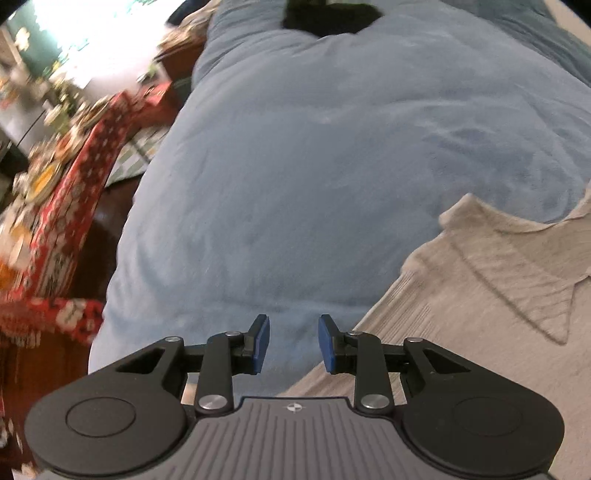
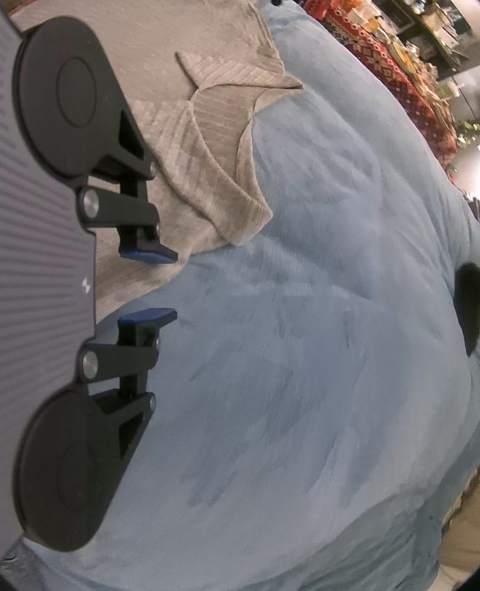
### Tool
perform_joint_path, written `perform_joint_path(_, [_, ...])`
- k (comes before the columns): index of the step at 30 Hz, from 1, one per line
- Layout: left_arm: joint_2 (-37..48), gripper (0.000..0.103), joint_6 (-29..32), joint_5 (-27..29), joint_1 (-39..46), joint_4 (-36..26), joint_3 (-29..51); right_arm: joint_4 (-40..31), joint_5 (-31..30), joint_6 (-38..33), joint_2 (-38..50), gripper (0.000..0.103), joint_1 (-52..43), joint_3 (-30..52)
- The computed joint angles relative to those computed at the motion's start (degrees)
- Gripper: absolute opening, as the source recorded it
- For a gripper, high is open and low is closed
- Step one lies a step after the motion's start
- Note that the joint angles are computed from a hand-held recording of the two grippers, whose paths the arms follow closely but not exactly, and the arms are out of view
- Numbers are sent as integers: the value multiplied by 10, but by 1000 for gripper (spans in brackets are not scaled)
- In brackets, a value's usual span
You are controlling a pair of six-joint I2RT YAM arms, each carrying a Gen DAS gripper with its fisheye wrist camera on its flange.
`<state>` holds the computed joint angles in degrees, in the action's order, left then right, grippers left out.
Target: Fold clothes
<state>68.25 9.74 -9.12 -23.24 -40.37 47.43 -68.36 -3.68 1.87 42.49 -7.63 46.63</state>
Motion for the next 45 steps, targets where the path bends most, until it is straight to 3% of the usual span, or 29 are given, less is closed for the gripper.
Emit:
perform_joint_path(8, [59, 31, -13, 44, -33, 28, 15, 28, -24, -6, 51, 27, -7, -29])
perform_joint_path(10, [76, 31, -22, 48, -44, 38, 16, 29, -10, 0, 53, 22, 16, -34])
perform_joint_path(12, [94, 31, -28, 52, -51, 47, 21, 29, -3, 5, 56, 5, 28, -34])
perform_joint_path(16, [111, 31, -23, 56, -60, 59, 24, 25, 98, 24, 31, 4, 99, -21])
perform_joint_path(18, [115, 31, -22, 60, -60, 62, 24, 26, 91, 16, 30, 4, 75, -21])
perform_joint_path(23, [126, 31, -20, 59, -53, 59, 26, 41, 63, -10, 44, 6, 31, -44])
perform_joint_path(30, [115, 32, 0, 83, -42, 44, 31, -2, 26, -32, 16, 28, -46, -5])
perform_joint_path(35, [110, 43, 9, 122, -53, 57, 31, 1, 28, -20, 23, 31, -3, 21])
perform_joint_path(45, [190, 44, 68, 129, -105, 157, 49, 123, 19, 16, 118, 37, 113, 20])
